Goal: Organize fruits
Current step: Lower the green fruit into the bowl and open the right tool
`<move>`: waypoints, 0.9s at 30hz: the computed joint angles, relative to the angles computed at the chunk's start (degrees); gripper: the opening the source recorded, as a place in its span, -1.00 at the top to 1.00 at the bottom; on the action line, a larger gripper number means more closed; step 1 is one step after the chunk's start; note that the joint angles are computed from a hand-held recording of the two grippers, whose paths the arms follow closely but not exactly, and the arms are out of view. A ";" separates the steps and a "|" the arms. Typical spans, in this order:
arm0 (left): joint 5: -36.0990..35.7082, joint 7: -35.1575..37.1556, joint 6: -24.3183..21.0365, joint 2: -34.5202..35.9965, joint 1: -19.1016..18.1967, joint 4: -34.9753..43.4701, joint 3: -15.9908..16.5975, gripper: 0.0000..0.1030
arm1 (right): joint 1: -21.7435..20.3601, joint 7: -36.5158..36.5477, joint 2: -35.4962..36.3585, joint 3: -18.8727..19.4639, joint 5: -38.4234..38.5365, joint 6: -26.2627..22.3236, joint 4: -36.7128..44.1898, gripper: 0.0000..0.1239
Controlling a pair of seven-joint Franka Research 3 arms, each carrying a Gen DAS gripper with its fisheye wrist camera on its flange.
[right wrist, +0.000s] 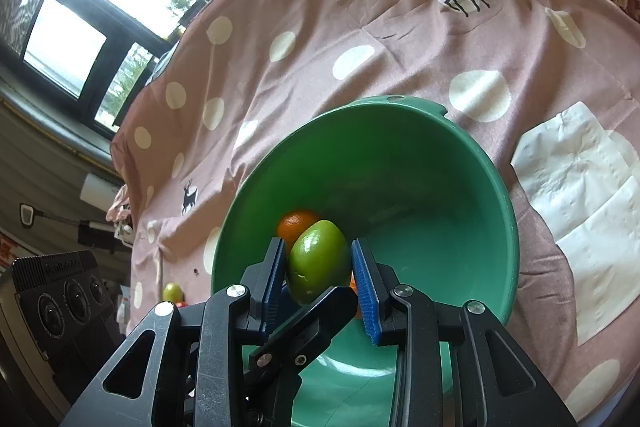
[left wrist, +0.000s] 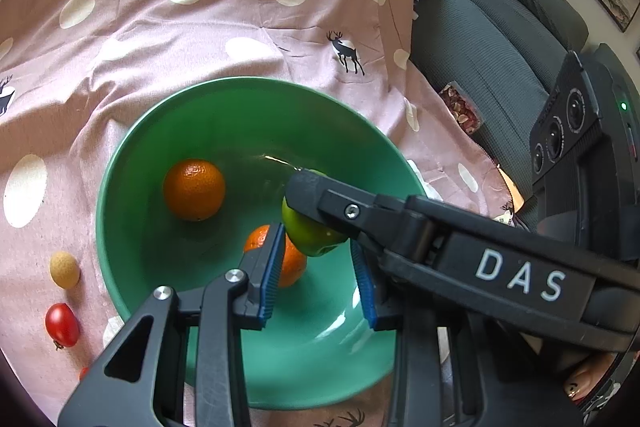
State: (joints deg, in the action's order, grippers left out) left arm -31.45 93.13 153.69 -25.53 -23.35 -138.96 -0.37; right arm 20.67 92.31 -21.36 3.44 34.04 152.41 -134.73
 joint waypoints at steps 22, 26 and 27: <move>1.06 -1.38 -0.44 0.62 1.07 -0.03 -0.56 0.37 | -0.68 2.21 0.79 0.86 -3.45 -0.24 0.43 0.41; 1.66 -2.07 -0.51 1.05 1.28 0.29 -0.82 0.37 | -1.10 3.45 1.02 1.33 -4.81 -0.29 0.53 0.41; 1.69 -2.13 -0.53 1.07 1.27 0.32 -0.83 0.37 | -1.07 3.54 1.08 1.29 -4.91 -0.27 0.55 0.41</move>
State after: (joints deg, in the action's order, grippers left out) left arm -29.76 91.00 153.16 -24.46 -22.07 -138.64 -1.20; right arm 19.60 95.85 -20.28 4.73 29.13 152.14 -134.18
